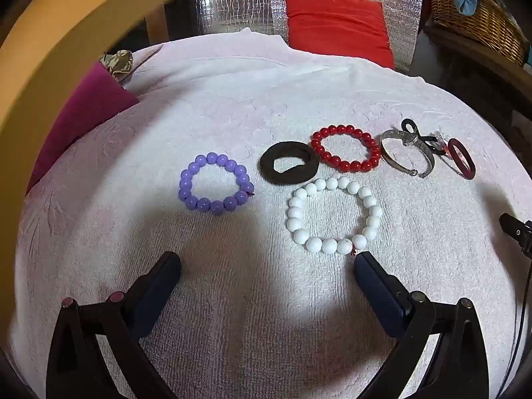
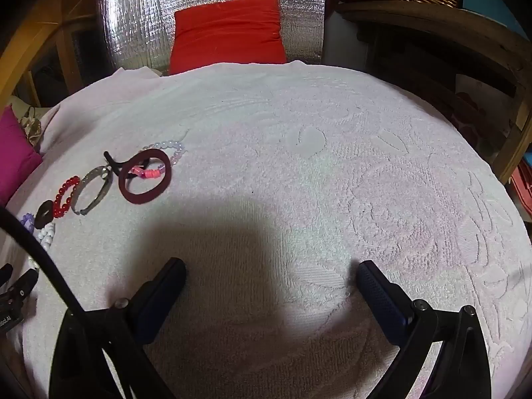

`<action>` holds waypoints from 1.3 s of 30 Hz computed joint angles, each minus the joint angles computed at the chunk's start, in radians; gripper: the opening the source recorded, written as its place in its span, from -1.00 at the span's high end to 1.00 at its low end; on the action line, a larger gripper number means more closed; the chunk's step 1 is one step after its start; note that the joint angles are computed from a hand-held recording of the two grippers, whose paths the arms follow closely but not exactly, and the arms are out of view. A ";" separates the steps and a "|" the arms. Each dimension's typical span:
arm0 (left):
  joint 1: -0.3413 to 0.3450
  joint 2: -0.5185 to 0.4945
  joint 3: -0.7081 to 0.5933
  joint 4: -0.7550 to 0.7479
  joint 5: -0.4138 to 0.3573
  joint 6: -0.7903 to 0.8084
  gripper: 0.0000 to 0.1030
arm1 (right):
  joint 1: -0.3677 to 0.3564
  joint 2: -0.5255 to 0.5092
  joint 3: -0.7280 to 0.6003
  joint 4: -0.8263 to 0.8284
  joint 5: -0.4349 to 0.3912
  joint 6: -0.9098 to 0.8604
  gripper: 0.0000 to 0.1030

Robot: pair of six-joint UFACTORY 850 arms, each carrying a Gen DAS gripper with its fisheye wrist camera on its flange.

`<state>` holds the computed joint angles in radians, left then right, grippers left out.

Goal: Organize jewelry

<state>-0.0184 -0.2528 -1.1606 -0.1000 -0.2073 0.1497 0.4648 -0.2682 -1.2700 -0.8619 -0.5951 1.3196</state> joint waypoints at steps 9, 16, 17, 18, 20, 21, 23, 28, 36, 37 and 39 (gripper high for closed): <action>0.001 0.001 0.002 -0.010 0.005 0.010 -1.00 | 0.000 0.000 -0.001 0.004 -0.001 -0.004 -1.00; 0.002 0.002 0.001 -0.017 0.003 0.017 -1.00 | 0.000 0.001 0.002 0.003 0.000 -0.003 -1.00; 0.001 0.002 0.001 -0.014 0.004 0.014 -1.00 | 0.000 0.002 0.003 0.000 0.001 0.000 -1.00; 0.001 0.002 0.001 -0.013 0.004 0.013 -1.00 | 0.000 0.003 0.002 0.003 -0.001 -0.003 -1.00; 0.002 0.003 0.004 -0.024 0.008 0.023 -1.00 | 0.000 0.006 0.004 0.003 -0.003 -0.004 -1.00; 0.003 0.003 0.004 -0.041 0.007 0.040 -1.00 | 0.000 0.004 0.003 0.003 -0.004 -0.003 -1.00; 0.004 0.002 0.005 -0.033 0.010 0.034 -1.00 | 0.004 0.002 -0.002 0.007 -0.013 0.003 -1.00; 0.012 -0.004 -0.043 -0.063 -0.129 0.063 -1.00 | 0.024 -0.029 -0.068 0.130 -0.130 -0.030 -1.00; 0.082 0.253 0.100 -0.030 -0.073 0.080 -1.00 | 0.124 0.068 -0.059 0.071 -0.230 -0.035 -1.00; 0.089 0.280 0.111 0.029 -0.058 0.025 -1.00 | 0.156 0.107 -0.043 0.010 -0.224 -0.003 -1.00; 0.107 0.351 0.139 0.124 -0.027 -0.069 -1.00 | 0.212 0.173 -0.012 -0.111 -0.214 0.093 -1.00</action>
<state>0.0888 0.0982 -1.0212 0.0242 -0.2347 0.0808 0.6768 -0.0953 -1.2822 -0.9733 -0.8087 1.4130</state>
